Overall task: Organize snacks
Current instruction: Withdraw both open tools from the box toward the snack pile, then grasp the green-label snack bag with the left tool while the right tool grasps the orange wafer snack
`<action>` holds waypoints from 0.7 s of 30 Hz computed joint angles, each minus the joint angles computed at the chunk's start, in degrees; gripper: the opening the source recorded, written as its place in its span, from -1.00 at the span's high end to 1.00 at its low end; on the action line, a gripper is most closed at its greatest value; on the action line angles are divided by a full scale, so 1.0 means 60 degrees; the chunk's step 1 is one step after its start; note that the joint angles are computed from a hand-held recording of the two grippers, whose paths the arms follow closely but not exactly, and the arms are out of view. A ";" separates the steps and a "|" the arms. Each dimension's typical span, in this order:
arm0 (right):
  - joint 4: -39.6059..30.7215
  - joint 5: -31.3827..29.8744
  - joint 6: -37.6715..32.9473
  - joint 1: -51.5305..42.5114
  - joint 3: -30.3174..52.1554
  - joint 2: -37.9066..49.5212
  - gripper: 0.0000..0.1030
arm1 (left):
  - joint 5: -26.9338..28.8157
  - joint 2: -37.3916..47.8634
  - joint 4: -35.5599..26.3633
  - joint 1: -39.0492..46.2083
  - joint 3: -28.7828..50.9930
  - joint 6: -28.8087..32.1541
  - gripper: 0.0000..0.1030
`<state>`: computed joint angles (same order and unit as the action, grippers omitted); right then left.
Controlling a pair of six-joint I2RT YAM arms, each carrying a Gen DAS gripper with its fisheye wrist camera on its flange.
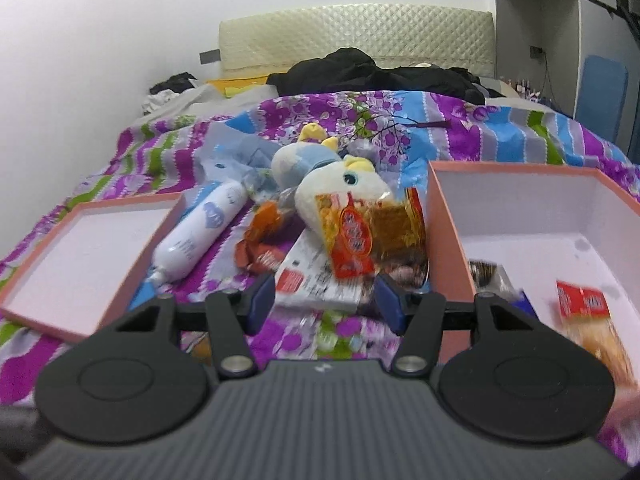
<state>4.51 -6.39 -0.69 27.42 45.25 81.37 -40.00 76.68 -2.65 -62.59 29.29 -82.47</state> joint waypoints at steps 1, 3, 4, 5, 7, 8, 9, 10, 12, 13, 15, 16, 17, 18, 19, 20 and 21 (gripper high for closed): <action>0.0106 0.0047 -0.0065 0.0026 0.0283 0.0434 -0.12 | 0.0018 0.0155 0.0145 0.0053 0.0010 0.0007 -0.37; 0.0127 0.0182 -0.0277 0.0110 0.0916 0.1317 -0.12 | 0.0086 0.0527 0.0618 0.0279 -0.0011 0.0016 -0.36; 0.0125 0.0216 -0.0409 0.0131 0.1198 0.1698 -0.12 | 0.0146 0.0668 0.0820 0.0388 -0.0041 -0.0010 -0.35; 0.0187 0.0267 -0.0533 0.0151 0.1474 0.2097 -0.11 | 0.0220 0.0800 0.1044 0.0533 -0.0076 -0.0008 -0.35; 0.0302 0.0545 -0.0656 0.0245 0.1938 0.2746 -0.11 | 0.0282 0.1085 0.1517 0.0814 -0.0169 0.0045 -0.35; 0.0310 0.0736 -0.0700 0.0298 0.2209 0.3084 -0.12 | 0.0348 0.1182 0.1658 0.0958 -0.0201 0.0055 -0.34; 0.0364 0.0863 -0.0712 0.0338 0.2415 0.3359 -0.12 | 0.0461 0.1291 0.1866 0.1135 -0.0249 0.0114 -0.34; 0.0462 0.0966 -0.0731 0.0372 0.2592 0.3617 -0.12 | 0.0550 0.1350 0.2008 0.1282 -0.0303 0.0178 -0.34; 0.0560 0.1285 -0.0813 0.0476 0.3018 0.4158 -0.13 | 0.0785 0.1515 0.2241 0.1574 -0.0297 0.0507 -0.34; 0.0522 0.1299 -0.0845 0.0491 0.3246 0.4395 -0.13 | 0.0832 0.1612 0.2180 0.1675 -0.0214 0.0620 -0.34; 0.0394 0.1019 -0.0831 0.0446 0.3685 0.4807 -0.13 | 0.0887 0.1795 0.2218 0.1897 -0.0136 0.0844 -0.34; 0.0368 0.1073 -0.0837 0.0477 0.3893 0.5022 -0.13 | 0.0895 0.1832 0.2338 0.1986 -0.0178 0.0921 -0.34; 0.0380 0.1217 -0.0883 0.0525 0.4049 0.5200 -0.13 | 0.0953 0.1873 0.2504 0.2094 -0.0247 0.0995 -0.33; 0.0442 0.1489 -0.0947 0.0603 0.4218 0.5412 -0.13 | 0.1054 0.1930 0.2636 0.2236 -0.0277 0.1056 -0.31; 0.0588 0.1837 -0.1014 0.0698 0.4281 0.5555 -0.13 | 0.1108 0.1990 0.2712 0.2337 -0.0284 0.1082 -0.27; 0.0728 0.2224 -0.1094 0.0792 0.4362 0.5720 -0.13 | 0.1140 0.2045 0.2744 0.2422 -0.0273 0.1118 -0.18; 0.0829 0.2510 -0.1179 0.0857 0.4443 0.5863 -0.13 | 0.1153 0.2080 0.2770 0.2480 -0.0269 0.1156 -0.10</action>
<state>9.48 8.67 -7.77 32.56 71.90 116.55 -33.07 89.16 13.97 -47.70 27.67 -75.53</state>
